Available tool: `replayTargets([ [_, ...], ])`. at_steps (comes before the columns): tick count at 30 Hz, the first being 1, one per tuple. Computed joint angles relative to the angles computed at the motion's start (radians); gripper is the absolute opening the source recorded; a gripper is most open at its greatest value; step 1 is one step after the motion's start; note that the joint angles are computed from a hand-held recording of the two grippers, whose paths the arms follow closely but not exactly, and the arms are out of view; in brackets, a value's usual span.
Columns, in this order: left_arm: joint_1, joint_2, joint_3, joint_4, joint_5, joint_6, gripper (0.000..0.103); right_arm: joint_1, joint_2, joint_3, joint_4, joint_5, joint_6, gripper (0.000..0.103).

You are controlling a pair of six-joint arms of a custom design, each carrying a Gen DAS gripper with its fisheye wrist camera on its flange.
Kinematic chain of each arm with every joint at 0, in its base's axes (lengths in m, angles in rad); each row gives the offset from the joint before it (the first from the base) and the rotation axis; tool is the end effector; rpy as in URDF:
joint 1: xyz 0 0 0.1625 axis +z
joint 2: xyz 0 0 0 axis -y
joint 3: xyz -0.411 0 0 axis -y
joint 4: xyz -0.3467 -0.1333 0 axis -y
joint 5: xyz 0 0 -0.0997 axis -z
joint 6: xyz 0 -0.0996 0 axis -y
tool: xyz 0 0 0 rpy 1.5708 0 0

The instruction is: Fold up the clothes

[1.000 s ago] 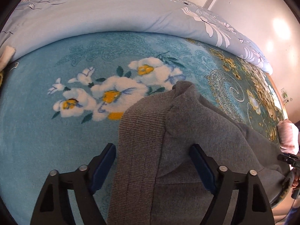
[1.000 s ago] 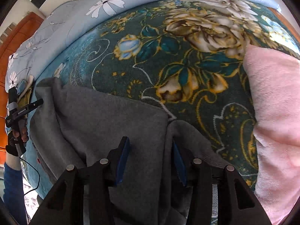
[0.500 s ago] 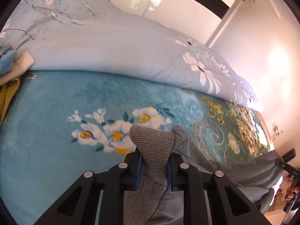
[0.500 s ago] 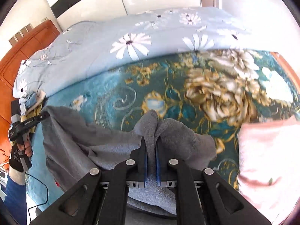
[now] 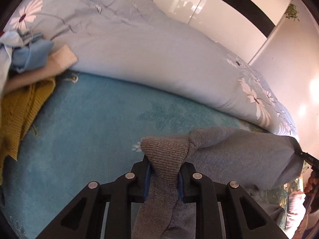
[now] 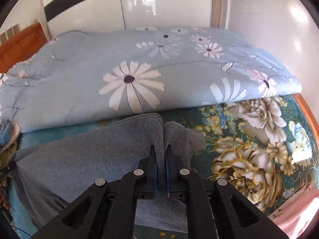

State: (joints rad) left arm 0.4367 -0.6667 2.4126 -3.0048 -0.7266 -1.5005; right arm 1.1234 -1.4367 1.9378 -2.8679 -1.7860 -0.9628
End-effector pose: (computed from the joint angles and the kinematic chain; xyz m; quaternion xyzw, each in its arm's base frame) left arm -0.2177 -0.3309 -0.0183 -0.1016 0.8977 -0.3562 0.2387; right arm -0.1146 -0.4977 0.4064 0.1933 -0.8968 0.2293 0.3251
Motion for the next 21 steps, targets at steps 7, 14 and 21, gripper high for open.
replayTargets([
  [7, 0.028, 0.055, 0.011, -0.125, -0.05, 0.077, 0.037, -0.032, 0.084, 0.006, -0.091, -0.011, -0.022, 0.009],
  [14, -0.154, -0.064, 0.086, 0.161, -0.125, -0.252, 0.064, -0.071, -0.14, 0.138, -0.042, 0.134, -0.121, 0.05],
  [21, -0.379, 0.145, 0.246, -0.227, -0.287, -0.556, 0.065, -0.446, -0.625, 0.351, 0.413, 0.313, -0.552, 0.051],
])
